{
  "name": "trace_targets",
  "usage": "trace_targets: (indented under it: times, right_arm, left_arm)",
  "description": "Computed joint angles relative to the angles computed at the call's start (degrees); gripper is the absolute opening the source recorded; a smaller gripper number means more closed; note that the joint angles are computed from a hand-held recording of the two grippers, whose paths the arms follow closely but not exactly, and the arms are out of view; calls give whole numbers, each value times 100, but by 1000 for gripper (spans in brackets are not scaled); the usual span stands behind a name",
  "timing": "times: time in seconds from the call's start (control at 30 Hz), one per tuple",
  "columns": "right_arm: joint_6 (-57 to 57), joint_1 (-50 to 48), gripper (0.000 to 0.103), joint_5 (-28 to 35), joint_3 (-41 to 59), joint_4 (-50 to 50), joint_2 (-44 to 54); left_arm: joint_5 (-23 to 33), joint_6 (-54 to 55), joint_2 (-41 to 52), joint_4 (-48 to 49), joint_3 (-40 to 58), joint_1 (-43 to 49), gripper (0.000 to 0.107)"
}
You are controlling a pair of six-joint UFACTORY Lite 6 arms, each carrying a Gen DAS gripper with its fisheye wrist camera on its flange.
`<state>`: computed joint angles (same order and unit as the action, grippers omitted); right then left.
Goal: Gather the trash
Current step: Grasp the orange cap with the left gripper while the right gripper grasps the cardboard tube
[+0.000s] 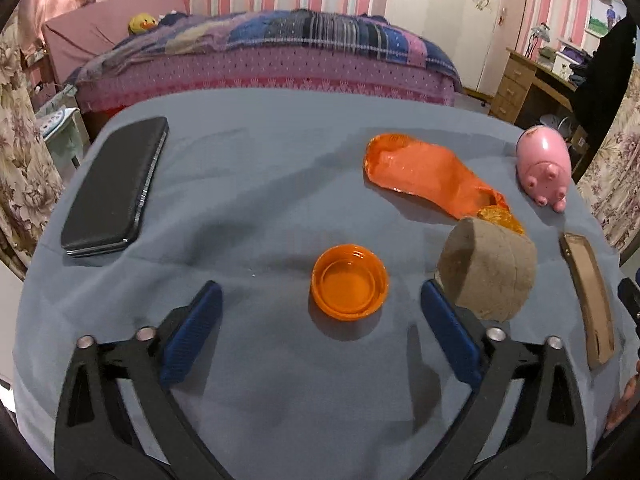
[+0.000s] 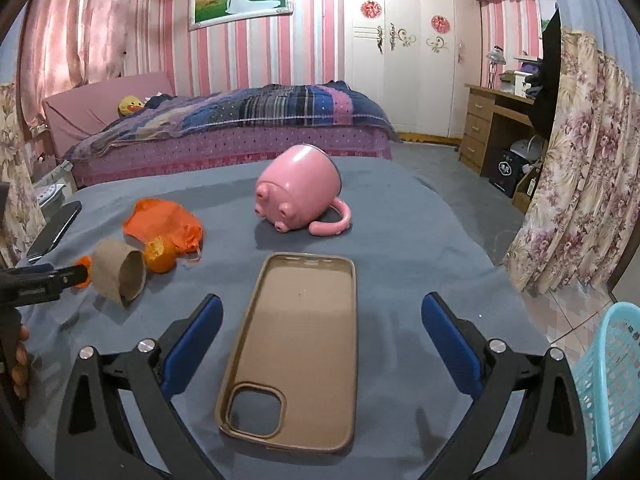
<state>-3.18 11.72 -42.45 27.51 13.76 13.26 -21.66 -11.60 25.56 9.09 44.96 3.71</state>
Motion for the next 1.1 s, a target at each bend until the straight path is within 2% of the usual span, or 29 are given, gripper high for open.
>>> trace_targets:
  times: [0.1, 0.17, 0.23, 0.27, 0.33, 0.4, 0.47, 0.53, 0.67, 0.97, 1.03, 1.07, 1.1]
  right_arm:
    - [-197, 178, 97, -18, 28, 318, 26]
    - [-283, 282, 97, 46, 91, 392, 70]
    - [-513, 518, 97, 137, 168, 635, 94]
    - [-585, 585, 97, 168, 206, 704, 104]
    - [-727, 836, 97, 267, 337, 939, 134]
    - [-758, 1073, 97, 345, 460, 1093, 166]
    - [-878, 1343, 97, 402, 645, 1310, 279]
    - [-1081, 1655, 97, 467, 900, 1597, 456]
    - [-1368, 2212, 97, 778, 1697, 2051, 996]
    - [-2485, 2751, 96, 1572, 3689, 3628, 2309]
    - [-3025, 2861, 85, 1640, 4050, 4233, 2536]
    - [-3179, 2857, 72, 1704, 4200, 4377, 2637]
    - [-3338, 2851, 63, 1808, 4359, 4551, 2738]
  left_arm:
    - [0, -873, 107, 1084, 115, 80, 72]
    - [-14, -1011, 133, 1236, 131, 99, 59]
    - [-82, -1391, 142, 1670, 144, 199, 40]
    - [-116, -1695, 134, 2025, 146, 270, 40]
    - [-71, -1730, 23, 2066, 74, 300, 40]
    - [12, -868, -217, 1279, -93, 250, 40]
    - [-62, -457, -558, 995, -336, 386, 40]
    - [-144, -693, -843, 1397, -484, 754, 40]
    - [-200, -328, -1191, 1300, -644, 1343, 40]
    - [-341, -856, -1042, 2235, -471, 2422, 40]
    - [-345, -1319, -925, 2641, -342, 2649, 40]
    - [-343, -1622, -879, 2894, -272, 2745, 40]
    - [-361, -1711, -875, 2978, -269, 2788, 40]
